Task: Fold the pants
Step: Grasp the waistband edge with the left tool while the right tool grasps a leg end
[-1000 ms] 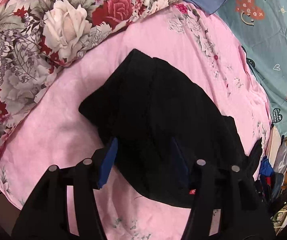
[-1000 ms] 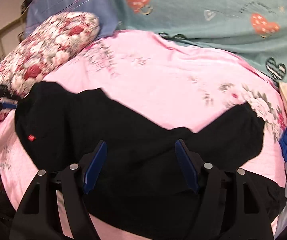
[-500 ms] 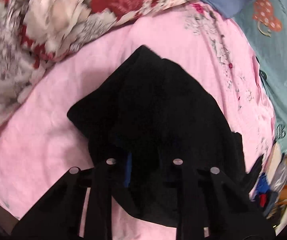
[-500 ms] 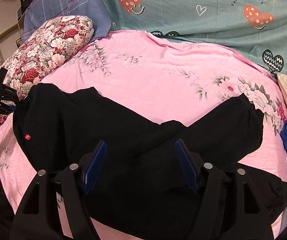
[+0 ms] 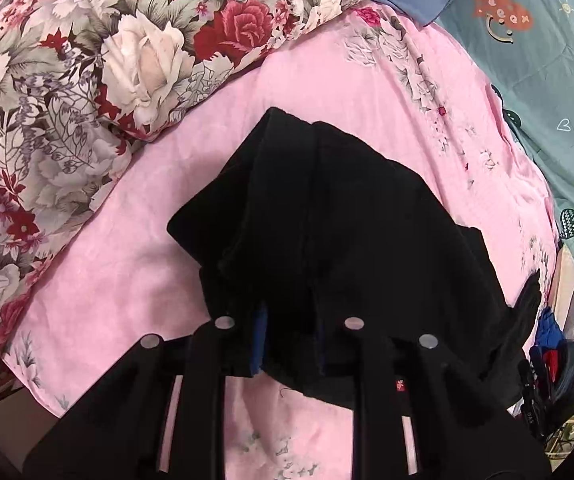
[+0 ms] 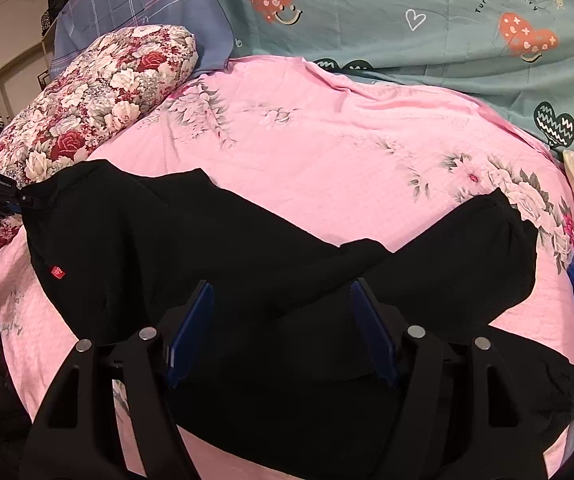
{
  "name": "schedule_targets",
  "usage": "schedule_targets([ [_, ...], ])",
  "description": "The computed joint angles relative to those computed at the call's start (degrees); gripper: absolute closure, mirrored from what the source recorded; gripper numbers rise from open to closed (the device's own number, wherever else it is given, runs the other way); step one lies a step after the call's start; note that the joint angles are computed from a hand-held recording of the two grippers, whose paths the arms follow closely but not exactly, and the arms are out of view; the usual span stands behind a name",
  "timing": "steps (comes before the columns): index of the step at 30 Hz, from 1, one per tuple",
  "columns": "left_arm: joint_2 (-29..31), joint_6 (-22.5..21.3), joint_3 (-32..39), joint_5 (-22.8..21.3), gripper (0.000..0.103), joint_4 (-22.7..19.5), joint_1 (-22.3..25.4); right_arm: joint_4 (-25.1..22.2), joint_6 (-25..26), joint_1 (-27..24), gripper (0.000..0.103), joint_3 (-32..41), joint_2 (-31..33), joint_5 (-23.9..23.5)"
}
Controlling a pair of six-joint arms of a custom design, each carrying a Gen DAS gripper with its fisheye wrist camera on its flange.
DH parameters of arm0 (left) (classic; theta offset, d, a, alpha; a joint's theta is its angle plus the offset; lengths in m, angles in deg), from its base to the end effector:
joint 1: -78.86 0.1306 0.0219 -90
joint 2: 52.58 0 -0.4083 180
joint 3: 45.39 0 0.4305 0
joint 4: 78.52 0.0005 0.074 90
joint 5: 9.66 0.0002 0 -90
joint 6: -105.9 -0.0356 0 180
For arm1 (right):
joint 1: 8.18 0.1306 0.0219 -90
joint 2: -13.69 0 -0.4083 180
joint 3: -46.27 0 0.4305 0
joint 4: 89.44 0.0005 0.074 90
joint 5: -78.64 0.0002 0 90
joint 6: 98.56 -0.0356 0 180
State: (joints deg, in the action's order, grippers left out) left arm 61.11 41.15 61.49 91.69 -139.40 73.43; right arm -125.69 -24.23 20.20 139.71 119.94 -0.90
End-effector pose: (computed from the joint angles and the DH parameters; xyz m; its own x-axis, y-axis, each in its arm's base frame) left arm 0.6509 -0.0694 0.3526 -0.9043 -0.3342 -0.2657 -0.2417 0.9137 -0.3266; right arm 0.5551 0.2920 0.3447 -0.7379 -0.0967 -0.6680 -0.1698 0.9845 0.0449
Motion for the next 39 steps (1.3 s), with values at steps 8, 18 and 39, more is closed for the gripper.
schedule_targets([
  [8, 0.09, -2.14, 2.68, 0.4, 0.082, -0.96, -0.8, -0.65, 0.53, 0.43, 0.032, 0.85, 0.23, -0.22],
  [18, 3.18, 0.9, 3.22, 2.34, 0.069, -2.15, -0.3, -0.34, -0.13, 0.02, 0.032, -0.28, -0.78, -0.19],
  [39, 1.95, -2.63, 0.61, -1.89, 0.091, -2.02, 2.25, -1.23, 0.21, 1.08, 0.032, 1.02, 0.24, -0.4],
])
